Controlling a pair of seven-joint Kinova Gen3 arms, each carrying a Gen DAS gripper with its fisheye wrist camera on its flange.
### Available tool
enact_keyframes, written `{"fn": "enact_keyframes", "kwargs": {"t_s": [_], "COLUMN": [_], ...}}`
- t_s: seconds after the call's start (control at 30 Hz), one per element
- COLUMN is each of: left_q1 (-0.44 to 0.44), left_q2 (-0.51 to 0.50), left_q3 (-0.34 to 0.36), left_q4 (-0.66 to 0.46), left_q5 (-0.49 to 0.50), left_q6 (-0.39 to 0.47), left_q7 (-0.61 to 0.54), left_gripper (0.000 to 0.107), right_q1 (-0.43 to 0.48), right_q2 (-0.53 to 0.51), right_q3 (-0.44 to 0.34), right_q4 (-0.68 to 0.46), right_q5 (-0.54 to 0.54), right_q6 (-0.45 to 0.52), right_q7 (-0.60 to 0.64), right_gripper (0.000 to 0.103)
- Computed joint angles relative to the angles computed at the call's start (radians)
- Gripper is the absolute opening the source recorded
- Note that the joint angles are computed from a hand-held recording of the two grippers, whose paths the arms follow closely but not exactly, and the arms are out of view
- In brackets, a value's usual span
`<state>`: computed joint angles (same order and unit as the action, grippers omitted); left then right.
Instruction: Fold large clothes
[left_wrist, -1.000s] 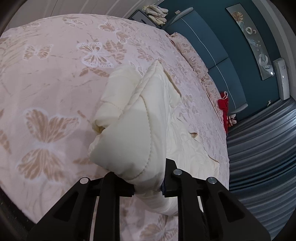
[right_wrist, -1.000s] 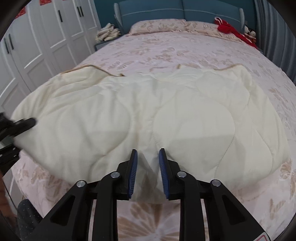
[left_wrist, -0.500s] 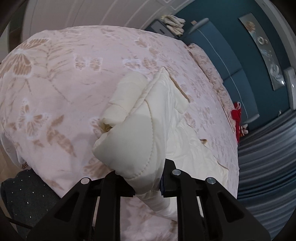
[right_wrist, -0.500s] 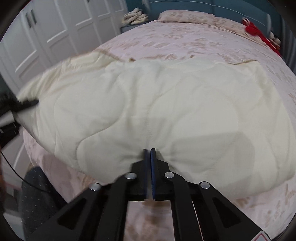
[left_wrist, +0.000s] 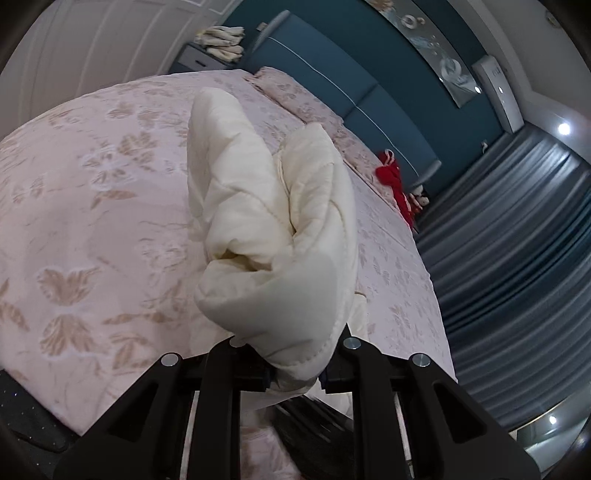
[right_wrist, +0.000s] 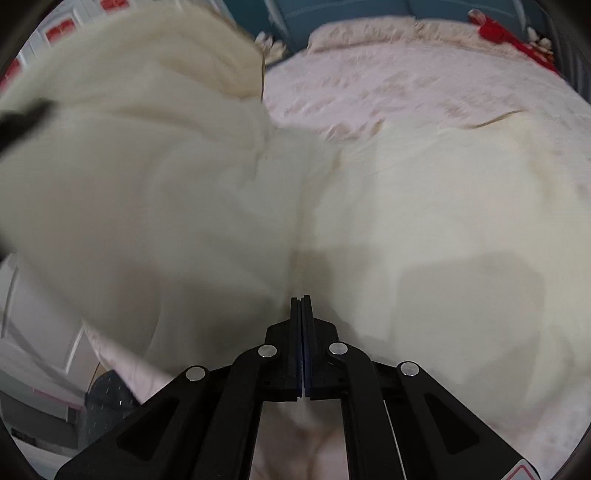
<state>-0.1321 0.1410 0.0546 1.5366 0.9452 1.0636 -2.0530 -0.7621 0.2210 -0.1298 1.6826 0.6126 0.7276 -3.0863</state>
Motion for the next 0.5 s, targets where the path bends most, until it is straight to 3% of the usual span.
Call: {"fn": "enact_keyframes", "kwargs": {"t_s": [0.17, 0.4, 0.5], "left_q1": [0.025, 0.117, 0.176], "left_q2": [0.000, 0.000, 0.032], "left_q3": [0.013, 0.056, 0.085], "left_q4": [-0.001, -0.015, -0.036], "left_q5": [-0.022, -0.081, -0.130], "left_q6": [-0.018, -0.036, -0.041], "left_q7": [0.011, 0.049, 0.083], "left_gripper": [0.016, 0.015, 0.015], "right_q1": [0.006, 0.048, 0.059], "right_q2": [-0.099, -0.059, -0.095], "right_q3": [-0.036, -0.053, -0.047], "right_q4": [0.095, 0.151, 0.191], "right_q5": [-0.030, 0.020, 0.022], "right_q6": [0.150, 0.055, -0.009], "right_q7": [-0.046, -0.091, -0.114], "right_gripper": [0.004, 0.004, 0.004]}}
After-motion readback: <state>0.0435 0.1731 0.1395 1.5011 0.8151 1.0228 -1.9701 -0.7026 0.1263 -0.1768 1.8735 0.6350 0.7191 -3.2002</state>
